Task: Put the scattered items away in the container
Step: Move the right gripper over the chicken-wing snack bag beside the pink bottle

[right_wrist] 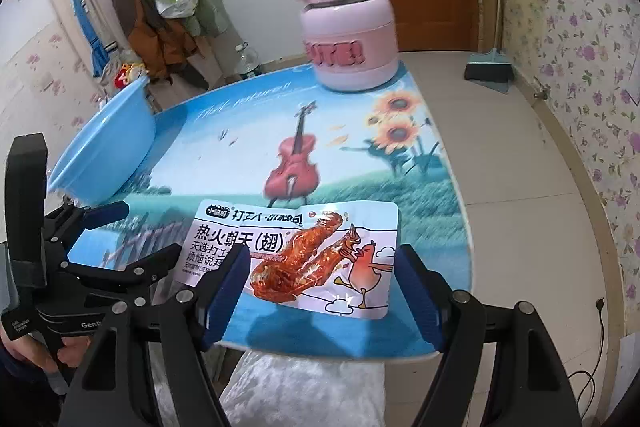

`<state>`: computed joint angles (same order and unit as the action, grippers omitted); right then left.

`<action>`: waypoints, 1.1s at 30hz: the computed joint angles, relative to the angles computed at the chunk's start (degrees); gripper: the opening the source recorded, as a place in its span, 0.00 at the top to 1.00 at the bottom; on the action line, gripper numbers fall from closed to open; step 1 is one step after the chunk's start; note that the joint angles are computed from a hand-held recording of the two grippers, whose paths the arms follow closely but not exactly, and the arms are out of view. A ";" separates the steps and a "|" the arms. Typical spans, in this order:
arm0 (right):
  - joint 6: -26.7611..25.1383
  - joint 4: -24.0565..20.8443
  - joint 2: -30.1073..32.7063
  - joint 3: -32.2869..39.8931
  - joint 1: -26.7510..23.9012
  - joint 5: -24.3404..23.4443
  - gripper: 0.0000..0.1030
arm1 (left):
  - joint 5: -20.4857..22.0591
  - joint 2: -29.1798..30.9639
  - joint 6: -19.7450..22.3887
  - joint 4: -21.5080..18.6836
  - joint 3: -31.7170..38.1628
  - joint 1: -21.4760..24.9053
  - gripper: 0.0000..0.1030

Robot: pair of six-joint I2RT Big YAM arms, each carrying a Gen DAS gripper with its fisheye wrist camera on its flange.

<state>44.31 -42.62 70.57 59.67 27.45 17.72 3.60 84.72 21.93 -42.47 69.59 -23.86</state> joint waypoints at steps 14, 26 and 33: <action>0.28 -0.16 -1.23 -0.59 0.79 1.77 0.25 | 8.55 -4.28 7.32 2.89 -3.07 1.26 0.08; -0.22 2.26 -3.50 -3.10 -0.27 -0.66 0.25 | 10.32 -3.65 9.06 1.73 -3.29 -2.62 0.08; -1.47 4.32 -3.83 -3.88 -0.33 -3.20 0.25 | 10.36 -2.44 9.16 0.66 -2.85 -3.75 0.08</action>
<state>42.84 -38.29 66.74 55.79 27.12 14.52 13.96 82.28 31.09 -41.82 66.74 -27.60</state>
